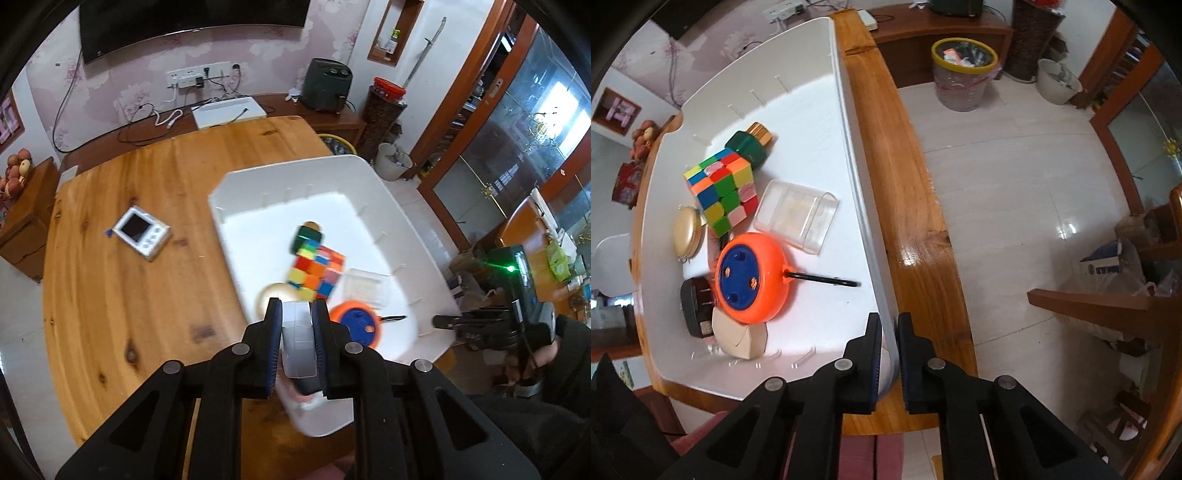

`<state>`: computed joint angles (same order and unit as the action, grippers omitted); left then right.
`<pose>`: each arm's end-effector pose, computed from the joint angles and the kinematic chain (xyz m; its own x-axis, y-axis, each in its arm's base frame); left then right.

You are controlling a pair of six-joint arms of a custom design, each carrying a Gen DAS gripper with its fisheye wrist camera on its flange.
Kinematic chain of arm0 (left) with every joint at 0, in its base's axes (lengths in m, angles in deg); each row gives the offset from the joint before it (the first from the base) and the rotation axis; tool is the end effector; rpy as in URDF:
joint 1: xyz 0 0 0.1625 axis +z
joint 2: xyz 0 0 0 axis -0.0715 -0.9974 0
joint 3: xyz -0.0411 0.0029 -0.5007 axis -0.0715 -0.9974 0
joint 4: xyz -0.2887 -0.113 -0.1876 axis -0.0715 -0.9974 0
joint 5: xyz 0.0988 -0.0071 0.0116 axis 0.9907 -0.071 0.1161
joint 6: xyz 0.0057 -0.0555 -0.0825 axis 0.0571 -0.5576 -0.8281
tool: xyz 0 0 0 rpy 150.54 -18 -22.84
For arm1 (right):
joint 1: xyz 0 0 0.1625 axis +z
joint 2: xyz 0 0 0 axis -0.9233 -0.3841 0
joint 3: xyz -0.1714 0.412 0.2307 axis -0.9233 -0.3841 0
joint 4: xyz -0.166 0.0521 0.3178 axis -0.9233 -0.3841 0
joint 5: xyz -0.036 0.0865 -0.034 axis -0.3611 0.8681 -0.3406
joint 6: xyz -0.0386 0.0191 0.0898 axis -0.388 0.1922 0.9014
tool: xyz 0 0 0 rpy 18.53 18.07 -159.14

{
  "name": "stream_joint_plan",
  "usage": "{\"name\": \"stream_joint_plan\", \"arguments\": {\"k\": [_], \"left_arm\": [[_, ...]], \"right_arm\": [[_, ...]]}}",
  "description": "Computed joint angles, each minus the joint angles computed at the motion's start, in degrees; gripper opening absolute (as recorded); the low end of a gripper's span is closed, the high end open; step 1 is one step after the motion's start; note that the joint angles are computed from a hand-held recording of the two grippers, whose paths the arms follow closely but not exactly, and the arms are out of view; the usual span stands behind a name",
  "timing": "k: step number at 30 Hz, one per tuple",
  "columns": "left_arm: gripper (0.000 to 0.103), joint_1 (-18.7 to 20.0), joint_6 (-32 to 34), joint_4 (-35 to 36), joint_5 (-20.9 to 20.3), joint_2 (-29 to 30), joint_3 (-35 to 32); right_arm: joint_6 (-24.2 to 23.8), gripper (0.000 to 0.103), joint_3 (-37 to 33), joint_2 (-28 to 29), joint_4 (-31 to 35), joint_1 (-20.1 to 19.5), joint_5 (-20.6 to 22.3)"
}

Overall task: Organize rigid objects
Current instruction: 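Carry the white stand into the tray and release it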

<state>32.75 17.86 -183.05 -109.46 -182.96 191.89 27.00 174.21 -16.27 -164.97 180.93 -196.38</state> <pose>-0.1358 -0.2946 0.3324 -0.8323 0.1223 -0.5407 0.3360 0.8870 -0.3167 0.2553 -0.3882 0.0686 -0.8097 -0.1241 0.5735 -0.1275 0.9912 0.0346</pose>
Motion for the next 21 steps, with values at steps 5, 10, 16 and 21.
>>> {"name": "stream_joint_plan", "arguments": {"k": [5,10,16,21], "left_arm": [[0.017,-0.67,-0.55,-4.04,-1.51,4.03,1.15],[0.017,-1.56,-0.8,-6.4,-1.39,6.83,1.48],[0.018,-1.98,-1.73,-6.54,-0.19,8.31,1.0],[0.019,-2.59,-2.73,-7.64,2.33,7.8,1.29]], "right_arm": [[-2.79,0.01,0.09,0.06,-0.46,0.08,0.19],[-4.89,0.011,0.43,-0.02,-1.13,-0.13,0.93],[-6.44,0.011,0.28,-0.05,-1.15,-0.37,1.37],[-7.05,0.011,-0.33,0.15,-0.08,-0.19,1.04]]}}
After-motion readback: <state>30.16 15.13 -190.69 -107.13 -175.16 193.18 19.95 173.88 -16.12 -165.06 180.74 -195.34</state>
